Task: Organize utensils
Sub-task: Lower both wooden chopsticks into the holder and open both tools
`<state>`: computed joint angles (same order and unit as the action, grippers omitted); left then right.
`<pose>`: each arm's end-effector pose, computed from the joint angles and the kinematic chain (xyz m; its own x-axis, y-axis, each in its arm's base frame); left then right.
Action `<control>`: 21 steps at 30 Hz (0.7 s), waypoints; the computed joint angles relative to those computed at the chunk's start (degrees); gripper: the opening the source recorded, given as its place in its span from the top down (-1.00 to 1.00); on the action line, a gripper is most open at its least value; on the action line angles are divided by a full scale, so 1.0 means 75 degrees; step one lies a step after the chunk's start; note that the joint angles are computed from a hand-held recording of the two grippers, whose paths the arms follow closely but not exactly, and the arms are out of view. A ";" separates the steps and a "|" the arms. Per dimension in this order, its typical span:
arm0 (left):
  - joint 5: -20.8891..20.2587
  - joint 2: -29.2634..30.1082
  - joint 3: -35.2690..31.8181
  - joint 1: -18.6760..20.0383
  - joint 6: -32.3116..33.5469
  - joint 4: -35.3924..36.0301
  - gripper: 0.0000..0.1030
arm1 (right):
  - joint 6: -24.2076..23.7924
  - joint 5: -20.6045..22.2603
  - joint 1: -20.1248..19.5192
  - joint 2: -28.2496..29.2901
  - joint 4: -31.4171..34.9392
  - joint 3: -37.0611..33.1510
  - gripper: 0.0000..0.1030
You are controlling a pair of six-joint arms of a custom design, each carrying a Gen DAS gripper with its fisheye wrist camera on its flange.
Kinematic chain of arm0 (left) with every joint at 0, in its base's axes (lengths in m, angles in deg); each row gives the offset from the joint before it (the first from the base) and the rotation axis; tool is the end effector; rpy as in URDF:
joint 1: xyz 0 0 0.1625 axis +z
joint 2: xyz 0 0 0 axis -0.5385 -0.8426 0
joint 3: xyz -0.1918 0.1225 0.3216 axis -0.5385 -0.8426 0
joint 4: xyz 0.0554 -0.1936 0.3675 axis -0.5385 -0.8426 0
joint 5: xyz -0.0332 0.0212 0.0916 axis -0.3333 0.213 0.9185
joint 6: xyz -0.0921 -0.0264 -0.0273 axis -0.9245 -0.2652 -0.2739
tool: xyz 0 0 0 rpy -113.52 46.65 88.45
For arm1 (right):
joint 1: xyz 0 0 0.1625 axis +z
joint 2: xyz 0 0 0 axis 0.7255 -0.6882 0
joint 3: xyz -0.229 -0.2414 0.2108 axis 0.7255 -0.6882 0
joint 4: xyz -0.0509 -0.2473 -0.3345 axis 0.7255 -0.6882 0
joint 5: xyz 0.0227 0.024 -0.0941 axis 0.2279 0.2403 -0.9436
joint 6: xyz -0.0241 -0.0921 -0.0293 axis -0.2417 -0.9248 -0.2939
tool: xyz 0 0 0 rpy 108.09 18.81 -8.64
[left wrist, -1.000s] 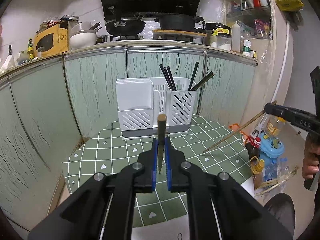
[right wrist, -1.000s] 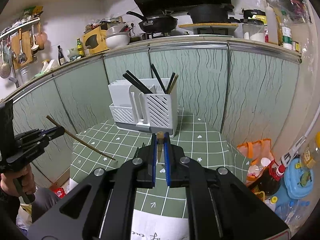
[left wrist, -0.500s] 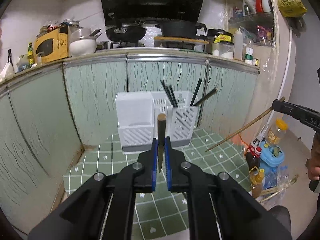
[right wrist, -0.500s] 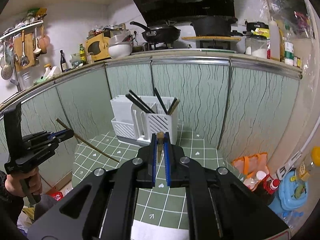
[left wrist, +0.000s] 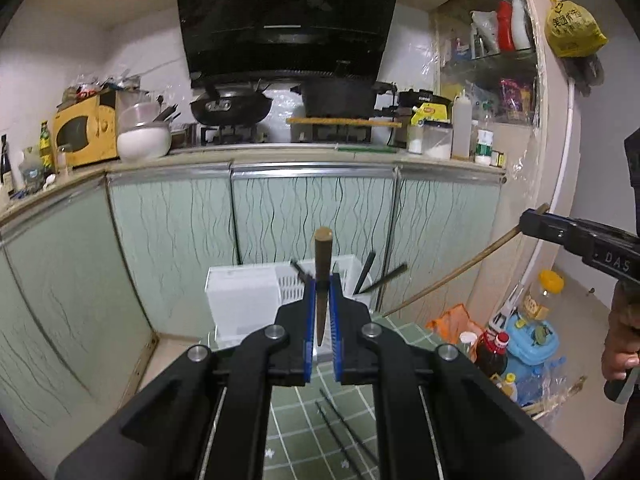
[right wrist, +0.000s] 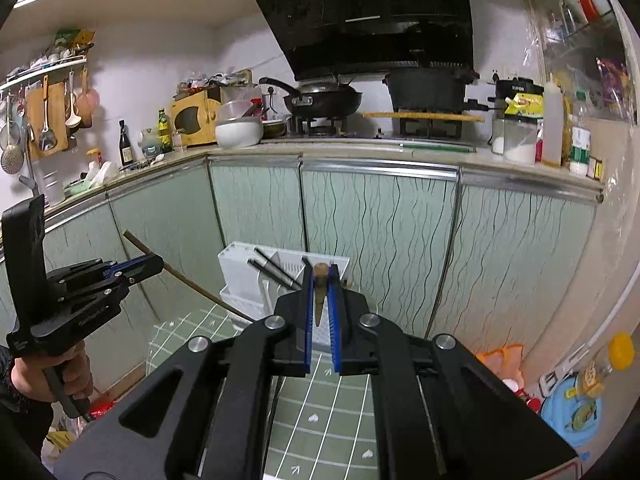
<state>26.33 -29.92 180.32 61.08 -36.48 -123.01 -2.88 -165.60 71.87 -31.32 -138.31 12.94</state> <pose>-0.2827 -0.4134 0.3498 -0.7270 -0.0535 -0.6845 0.6235 0.3661 -0.6908 0.3934 -0.4951 0.2733 -0.6261 -0.5833 0.5175 -0.7668 0.3398 -0.5446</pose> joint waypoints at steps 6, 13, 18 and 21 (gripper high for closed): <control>-0.0268 0.0579 -0.0752 0.0256 0.1063 -0.0902 0.88 | 0.0051 -0.0035 0.0056 0.0409 0.0301 -0.0865 0.87; -0.0656 0.1195 -0.1461 0.0783 0.1762 -0.1424 0.88 | -0.0058 0.0032 -0.0048 0.1067 0.0741 -0.1848 0.87; -0.1000 0.1572 -0.1914 0.1196 0.2027 -0.1652 0.88 | -0.0200 0.0032 -0.0161 0.1538 0.0958 -0.2358 0.87; -0.1264 0.1646 -0.2088 0.1344 0.1922 -0.1647 0.88 | -0.0214 0.0082 -0.0232 0.1720 0.1038 -0.2532 0.87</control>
<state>16.84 -17.57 164.65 71.16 -22.06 -135.36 -4.49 -164.99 70.13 -18.43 -130.52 -6.05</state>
